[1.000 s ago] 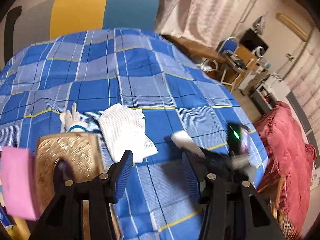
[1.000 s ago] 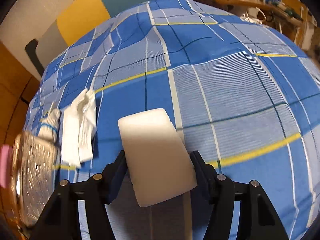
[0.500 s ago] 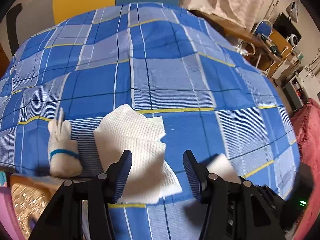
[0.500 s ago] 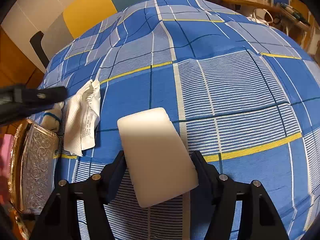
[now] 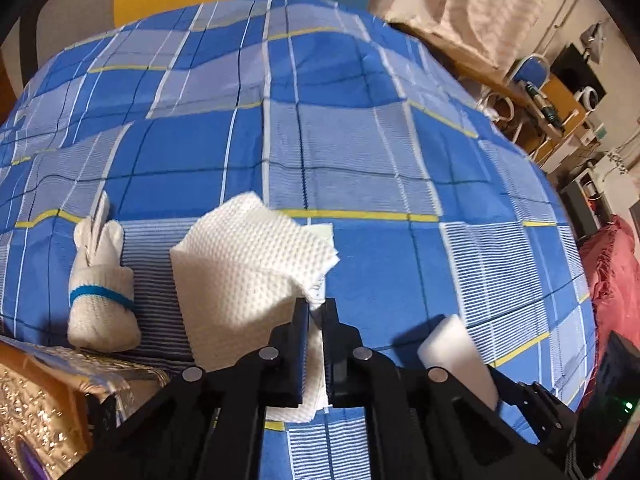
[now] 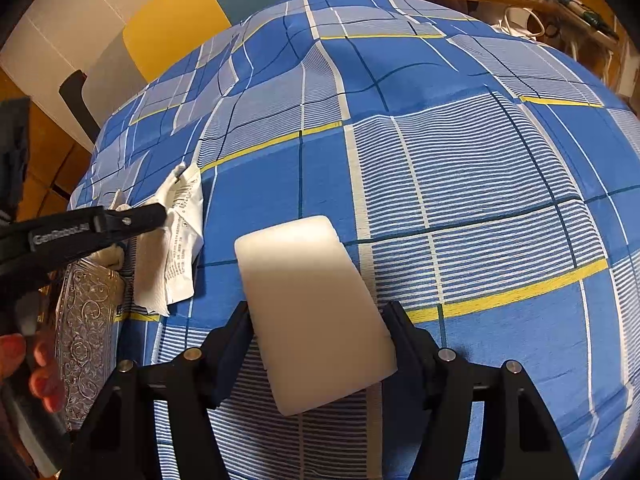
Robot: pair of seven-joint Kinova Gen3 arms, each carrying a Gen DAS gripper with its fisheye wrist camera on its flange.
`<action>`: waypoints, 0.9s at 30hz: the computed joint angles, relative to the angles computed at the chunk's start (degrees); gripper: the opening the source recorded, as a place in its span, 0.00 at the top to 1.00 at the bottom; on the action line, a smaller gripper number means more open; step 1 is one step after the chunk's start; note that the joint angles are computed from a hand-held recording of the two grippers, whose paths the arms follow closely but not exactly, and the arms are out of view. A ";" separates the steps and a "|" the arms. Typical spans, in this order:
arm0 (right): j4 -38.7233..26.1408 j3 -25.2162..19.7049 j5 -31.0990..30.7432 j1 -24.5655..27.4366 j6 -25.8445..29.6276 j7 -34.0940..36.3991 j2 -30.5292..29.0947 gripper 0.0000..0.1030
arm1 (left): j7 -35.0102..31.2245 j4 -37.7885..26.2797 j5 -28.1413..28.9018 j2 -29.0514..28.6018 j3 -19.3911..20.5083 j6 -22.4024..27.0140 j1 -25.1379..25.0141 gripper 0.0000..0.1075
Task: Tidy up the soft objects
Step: 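Grasp the white napkin with the left tool while the right tool holds the sponge, then lift the white napkin with the left tool toward the gold tray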
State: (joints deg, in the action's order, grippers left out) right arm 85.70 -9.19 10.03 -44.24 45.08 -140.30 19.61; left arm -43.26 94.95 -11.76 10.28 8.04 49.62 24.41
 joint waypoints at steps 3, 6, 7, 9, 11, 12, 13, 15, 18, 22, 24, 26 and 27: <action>-0.04 0.05 0.07 -0.07 0.06 -0.05 0.03 0.35 | 1.53 1.63 -1.03 -2.38 0.02 -1.99 0.33 0.96; 0.12 -0.02 -0.23 0.11 -0.22 -0.07 -0.04 0.35 | 2.28 3.11 -1.21 -4.58 0.48 -4.05 -0.18 0.96; 0.22 -0.04 -0.32 0.19 -0.34 -0.02 -0.09 0.35 | 1.30 3.64 0.09 -5.31 0.72 -5.03 -0.83 0.96; 0.19 -0.03 -0.34 0.17 -0.29 0.00 -0.07 0.35 | -0.50 5.17 3.00 -7.39 1.12 -7.37 -2.07 0.96; -0.08 0.02 -0.11 0.02 0.12 0.09 0.04 0.35 | -1.16 6.12 4.37 -9.02 1.63 -8.72 -2.73 0.96; -0.15 0.06 0.04 -0.08 0.20 0.06 0.08 0.35 | -1.54 6.77 5.17 -9.93 1.83 -9.56 -3.09 0.96; -0.22 0.10 0.20 -0.19 0.30 0.04 0.13 0.35 | -1.78 7.39 5.81 -10.85 2.03 -10.37 -3.45 0.96; -0.37 0.12 0.39 -0.27 0.48 0.17 0.21 0.35 | -2.51 8.22 7.27 -12.50 2.42 -11.28 -4.14 0.96; -0.41 0.17 0.66 -0.38 0.55 0.22 0.28 0.35 | -4.28 9.59 10.22 -15.26 2.57 -12.62 -5.25 0.96; -0.68 0.43 1.78 -1.11 1.06 -0.07 0.50 0.35 | -6.90 11.13 14.04 -19.61 2.33 -13.59 -6.74 0.96; -0.75 0.57 2.42 -1.55 1.28 -0.44 0.55 0.35 | -8.17 11.54 15.54 -21.50 2.19 -13.77 -7.38 0.96; -0.81 0.67 3.01 -1.94 1.53 -0.85 0.60 0.35 | -9.48 11.63 16.93 -23.42 1.94 -13.65 -7.89 0.96; -0.82 0.67 3.23 -2.08 1.63 -1.01 0.61 0.35 | -10.47 11.84 18.16 -24.44 1.43 -13.88 -7.88 0.96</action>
